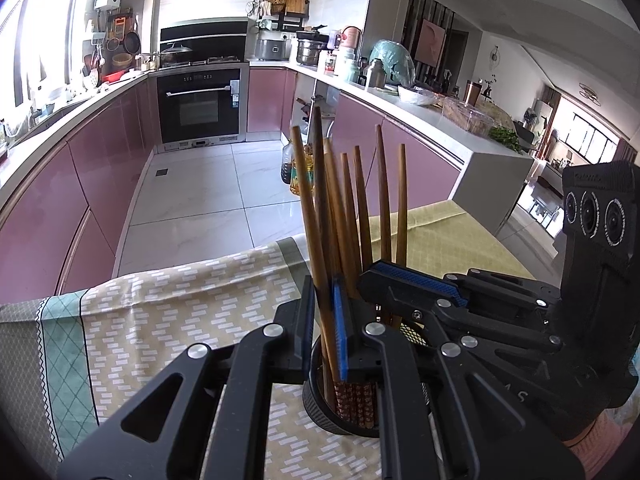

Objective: Organize utensils
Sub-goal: 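Open both grippers to release the chopsticks and pull back from the cup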

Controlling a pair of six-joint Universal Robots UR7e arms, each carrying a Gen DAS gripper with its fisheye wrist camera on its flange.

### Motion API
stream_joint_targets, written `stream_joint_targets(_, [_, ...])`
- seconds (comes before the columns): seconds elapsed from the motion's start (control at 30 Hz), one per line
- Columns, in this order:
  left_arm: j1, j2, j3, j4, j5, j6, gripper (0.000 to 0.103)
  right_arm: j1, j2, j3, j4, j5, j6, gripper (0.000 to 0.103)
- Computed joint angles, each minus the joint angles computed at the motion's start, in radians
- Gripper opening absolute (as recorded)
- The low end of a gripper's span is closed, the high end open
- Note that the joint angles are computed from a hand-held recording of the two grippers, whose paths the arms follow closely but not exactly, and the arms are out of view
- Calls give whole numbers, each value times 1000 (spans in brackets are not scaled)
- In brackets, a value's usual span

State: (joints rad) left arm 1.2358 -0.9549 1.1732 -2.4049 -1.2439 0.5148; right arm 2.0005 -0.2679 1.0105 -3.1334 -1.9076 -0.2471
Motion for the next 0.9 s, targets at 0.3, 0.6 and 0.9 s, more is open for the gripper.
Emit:
stream_joint_targets(0.3, [3,-10,13,-5,-10,-3,11,0,-3,7,-3,-4,0,7])
stream_joint_targets(0.6, [3,-31,47,-58,-9,7,26,6,-7,30,-29,-27,-9,7])
stream_joint_targets(0.9, [14,-76,115,-155,-16,13,56,12,-23,78,-76,-34,-28,27])
